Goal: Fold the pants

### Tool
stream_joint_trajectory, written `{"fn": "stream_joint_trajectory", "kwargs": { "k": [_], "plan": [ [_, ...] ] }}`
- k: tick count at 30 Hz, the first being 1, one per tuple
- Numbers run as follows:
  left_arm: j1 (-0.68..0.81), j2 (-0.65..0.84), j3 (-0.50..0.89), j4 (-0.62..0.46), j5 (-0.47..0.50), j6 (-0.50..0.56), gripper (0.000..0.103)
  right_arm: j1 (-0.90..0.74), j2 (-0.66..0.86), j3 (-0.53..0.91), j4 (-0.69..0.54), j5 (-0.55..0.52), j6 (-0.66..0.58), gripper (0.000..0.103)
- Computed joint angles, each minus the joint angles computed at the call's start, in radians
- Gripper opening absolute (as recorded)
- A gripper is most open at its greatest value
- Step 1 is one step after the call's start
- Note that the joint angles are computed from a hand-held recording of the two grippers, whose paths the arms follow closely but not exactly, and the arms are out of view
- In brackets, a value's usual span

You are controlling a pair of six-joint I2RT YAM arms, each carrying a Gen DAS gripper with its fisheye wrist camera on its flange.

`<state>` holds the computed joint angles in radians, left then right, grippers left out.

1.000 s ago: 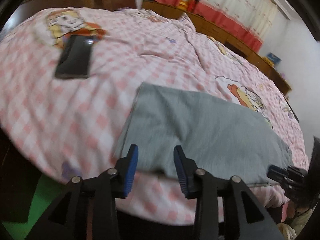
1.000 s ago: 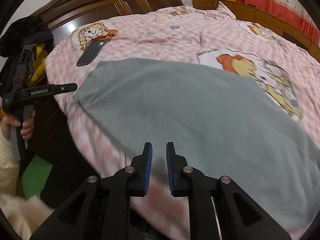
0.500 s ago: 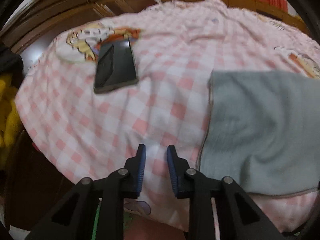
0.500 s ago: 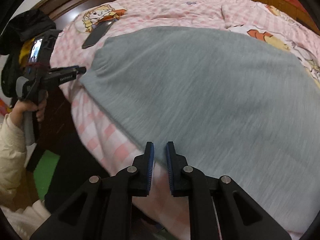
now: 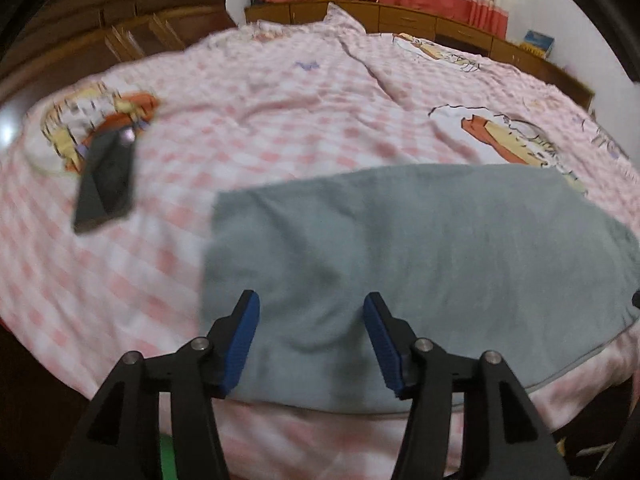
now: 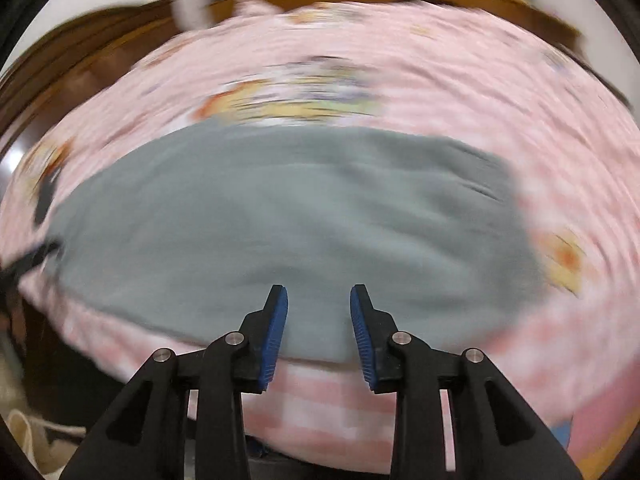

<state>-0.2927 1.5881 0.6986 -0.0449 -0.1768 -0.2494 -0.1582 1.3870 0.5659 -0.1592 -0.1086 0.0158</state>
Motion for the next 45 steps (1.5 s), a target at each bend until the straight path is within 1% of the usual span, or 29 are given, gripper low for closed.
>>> {"fn": "stream_joint_trajectory", "kwargs": {
  "k": [1, 2, 3, 4, 5, 6, 7, 9, 11, 13, 14, 17, 20, 21, 23, 25, 27, 29, 32, 34, 35, 36, 37, 38, 39, 40, 41, 43, 45],
  "plan": [
    [0.009, 0.025, 0.004, 0.004, 0.024, -0.022, 0.061, -0.034, 0.021, -0.001, 0.022, 0.037, -0.026, 0.033],
    [0.014, 0.049, 0.005, 0.010, 0.026, -0.040, 0.065, -0.083, 0.074, 0.006, 0.053, 0.088, -0.059, 0.029],
    [0.013, 0.070, 0.008, 0.007, 0.006, -0.057, 0.075, -0.131, 0.114, 0.019, 0.060, 0.042, -0.084, 0.020],
    [0.010, 0.088, 0.003, 0.023, -0.023, -0.063, 0.081, -0.177, 0.134, 0.025, 0.067, -0.028, -0.098, 0.020],
    [0.010, 0.095, -0.004, 0.040, -0.038, -0.059, 0.083, -0.180, 0.131, 0.026, 0.065, -0.038, -0.093, 0.020],
    [0.007, 0.096, -0.007, 0.039, -0.061, -0.057, 0.086, -0.162, 0.119, 0.027, 0.055, -0.010, -0.092, 0.020],
    [0.008, 0.093, -0.010, 0.034, -0.071, -0.057, 0.087, -0.127, 0.107, 0.023, 0.053, 0.043, -0.093, 0.020],
    [0.026, 0.079, -0.018, 0.021, -0.064, -0.052, 0.087, -0.048, 0.095, 0.019, 0.053, 0.165, -0.091, 0.021],
    [0.055, 0.058, -0.023, 0.003, -0.058, -0.048, 0.087, -0.001, 0.069, 0.015, 0.033, 0.234, -0.086, 0.021],
    [0.082, 0.037, -0.032, -0.003, -0.072, -0.027, 0.087, 0.018, 0.045, 0.023, 0.001, 0.210, -0.069, 0.023],
    [0.101, 0.027, -0.037, -0.001, -0.072, -0.008, 0.087, 0.033, 0.027, 0.028, -0.016, 0.187, -0.054, 0.025],
    [0.157, 0.018, -0.036, 0.004, -0.022, 0.039, 0.087, 0.091, 0.017, 0.060, -0.036, 0.141, -0.014, 0.031],
    [0.186, 0.026, -0.023, 0.011, 0.012, 0.074, 0.087, 0.168, 0.071, 0.103, -0.040, 0.114, 0.018, 0.033],
    [0.196, 0.032, -0.018, 0.014, 0.033, 0.078, 0.087, 0.189, 0.101, 0.119, -0.036, 0.113, 0.024, 0.033],
    [0.229, 0.048, -0.012, 0.023, 0.114, 0.079, 0.087, 0.238, 0.152, 0.138, -0.034, 0.130, 0.044, 0.033],
    [0.249, 0.065, -0.011, 0.033, 0.158, 0.074, 0.087, 0.285, 0.214, 0.155, -0.018, 0.163, 0.077, 0.035],
    [0.270, 0.078, -0.020, 0.060, 0.200, 0.076, 0.087, 0.313, 0.238, 0.148, 0.013, 0.203, 0.092, 0.040],
    [0.278, 0.083, -0.026, 0.074, 0.225, 0.074, 0.085, 0.306, 0.259, 0.145, 0.042, 0.194, 0.094, 0.043],
    [0.289, 0.078, -0.049, 0.107, 0.258, 0.058, 0.077, 0.252, 0.274, 0.144, 0.064, 0.102, 0.098, 0.046],
    [0.295, 0.069, -0.072, 0.142, 0.280, 0.032, 0.060, 0.231, 0.274, 0.140, 0.070, 0.058, 0.101, 0.049],
    [0.296, 0.065, -0.080, 0.155, 0.286, 0.023, 0.056, 0.228, 0.275, 0.141, 0.070, 0.044, 0.101, 0.053],
    [0.295, 0.058, -0.087, 0.162, 0.288, 0.016, 0.048, 0.229, 0.276, 0.140, 0.074, 0.032, 0.096, 0.060],
    [0.294, 0.041, -0.099, 0.168, 0.284, 0.005, 0.041, 0.234, 0.276, 0.137, 0.077, 0.030, 0.091, 0.063],
    [0.294, 0.028, -0.107, 0.168, 0.280, -0.001, 0.038, 0.248, 0.280, 0.139, 0.080, 0.039, 0.086, 0.069],
    [0.297, 0.012, -0.113, 0.164, 0.282, -0.003, 0.032, 0.268, 0.285, 0.139, 0.085, 0.063, 0.081, 0.073],
    [0.307, -0.010, -0.125, 0.162, 0.293, -0.007, 0.027, 0.284, 0.290, 0.138, 0.091, 0.081, 0.078, 0.075],
    [0.316, -0.031, -0.137, 0.162, 0.306, -0.011, 0.026, 0.293, 0.293, 0.136, 0.099, 0.091, 0.077, 0.078],
    [0.335, -0.068, -0.153, 0.150, 0.337, -0.015, 0.025, 0.297, 0.296, 0.132, 0.113, 0.091, 0.080, 0.080],
    [0.334, -0.081, -0.158, 0.139, 0.343, -0.019, 0.025, 0.287, 0.294, 0.125, 0.121, 0.076, 0.076, 0.082]
  ]
}}
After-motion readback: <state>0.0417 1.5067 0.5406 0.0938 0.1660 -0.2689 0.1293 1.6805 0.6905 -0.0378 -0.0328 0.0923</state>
